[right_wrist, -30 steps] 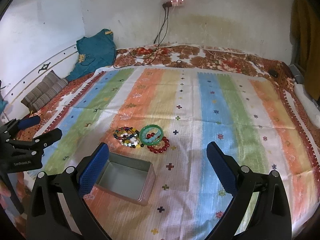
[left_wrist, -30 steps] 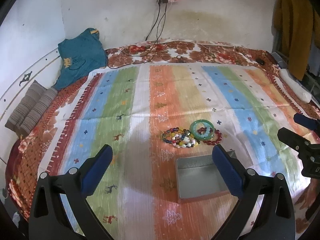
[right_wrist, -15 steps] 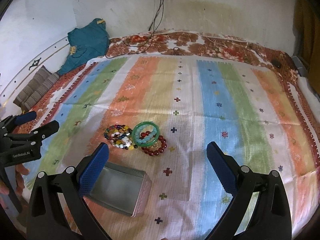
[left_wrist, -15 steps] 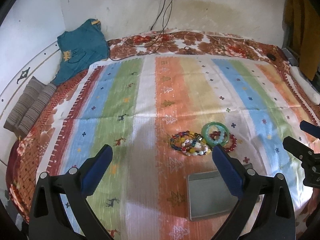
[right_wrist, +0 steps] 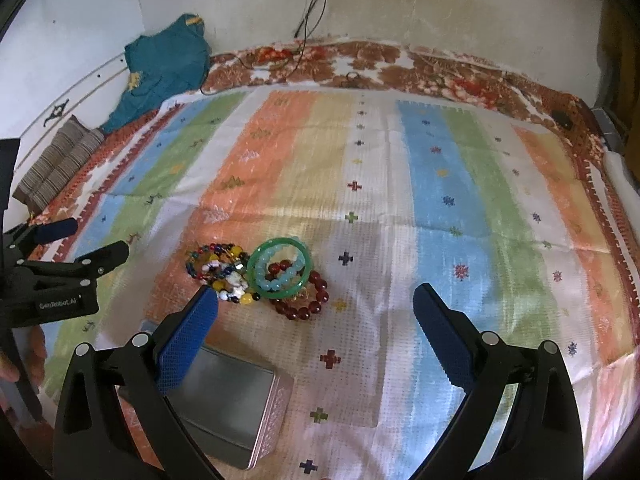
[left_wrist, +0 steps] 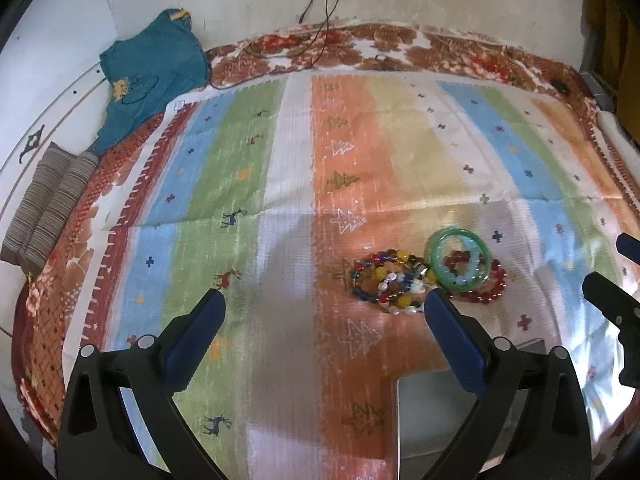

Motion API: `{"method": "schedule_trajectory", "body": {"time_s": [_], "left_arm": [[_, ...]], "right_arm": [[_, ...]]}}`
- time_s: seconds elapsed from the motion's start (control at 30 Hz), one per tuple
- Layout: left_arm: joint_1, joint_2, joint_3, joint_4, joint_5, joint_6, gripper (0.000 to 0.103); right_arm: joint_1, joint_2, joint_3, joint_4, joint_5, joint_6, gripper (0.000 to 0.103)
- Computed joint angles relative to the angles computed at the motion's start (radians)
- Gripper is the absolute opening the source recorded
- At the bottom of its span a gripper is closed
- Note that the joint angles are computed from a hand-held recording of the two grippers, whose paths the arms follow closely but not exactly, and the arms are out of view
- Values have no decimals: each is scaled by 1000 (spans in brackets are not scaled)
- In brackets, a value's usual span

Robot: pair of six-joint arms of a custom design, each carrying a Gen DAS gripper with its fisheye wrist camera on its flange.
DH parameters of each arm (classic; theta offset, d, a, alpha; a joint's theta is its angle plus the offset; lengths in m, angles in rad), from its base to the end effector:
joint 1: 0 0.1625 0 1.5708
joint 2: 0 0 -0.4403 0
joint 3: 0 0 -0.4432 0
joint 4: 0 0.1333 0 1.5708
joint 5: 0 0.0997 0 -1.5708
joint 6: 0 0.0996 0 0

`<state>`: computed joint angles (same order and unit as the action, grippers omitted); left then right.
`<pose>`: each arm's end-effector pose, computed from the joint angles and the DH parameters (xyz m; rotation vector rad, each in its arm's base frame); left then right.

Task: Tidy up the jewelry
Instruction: 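Move both open grippers toward the bracelet pile beside the tin, then grasp the green jade bangle with the right gripper while the left grasps the multicolour bead bracelet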

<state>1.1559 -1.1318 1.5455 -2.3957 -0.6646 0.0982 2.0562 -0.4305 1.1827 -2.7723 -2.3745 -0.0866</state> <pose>-0.0920 -0.7341 0.3664 0.3472 2.2170 -0.6312 0.4481 -0.7174 0.0245 0.4427 -2.3121 0.7220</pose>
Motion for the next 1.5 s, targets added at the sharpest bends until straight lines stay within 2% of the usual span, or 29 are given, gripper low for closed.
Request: {"method": "schedule_trajectory", "body": {"time_s": [0.4, 0.53, 0.67, 0.8, 0.87, 1.03, 1.1, 1.27, 1.5], "left_arm": [[35, 72, -81, 71, -13, -17, 98], [56, 99, -119, 133, -18, -43, 96], [73, 119, -145, 170, -25, -53, 91], [85, 139, -171, 191, -37, -55, 91], [89, 148, -180, 196, -37, -55, 89], [100, 165, -203, 228, -46, -55, 83], [105, 173, -214, 242, -48, -53, 76], [117, 194, -238, 264, -51, -46, 69], [128, 215, -262, 285, -74, -39, 58]], "right_arm": [[-26, 52, -90, 70, 13, 4, 99], [-39, 69, -129, 132, 24, 44, 99], [-43, 92, -168, 170, 12, 43, 99], [-53, 113, -206, 220, 15, 71, 98], [-59, 119, -221, 247, 25, 83, 87], [-69, 139, -256, 299, 25, 109, 84], [-73, 147, -269, 312, 26, 113, 79], [-84, 171, -315, 370, 32, 138, 64], [-93, 204, -367, 408, 25, 135, 54]]}}
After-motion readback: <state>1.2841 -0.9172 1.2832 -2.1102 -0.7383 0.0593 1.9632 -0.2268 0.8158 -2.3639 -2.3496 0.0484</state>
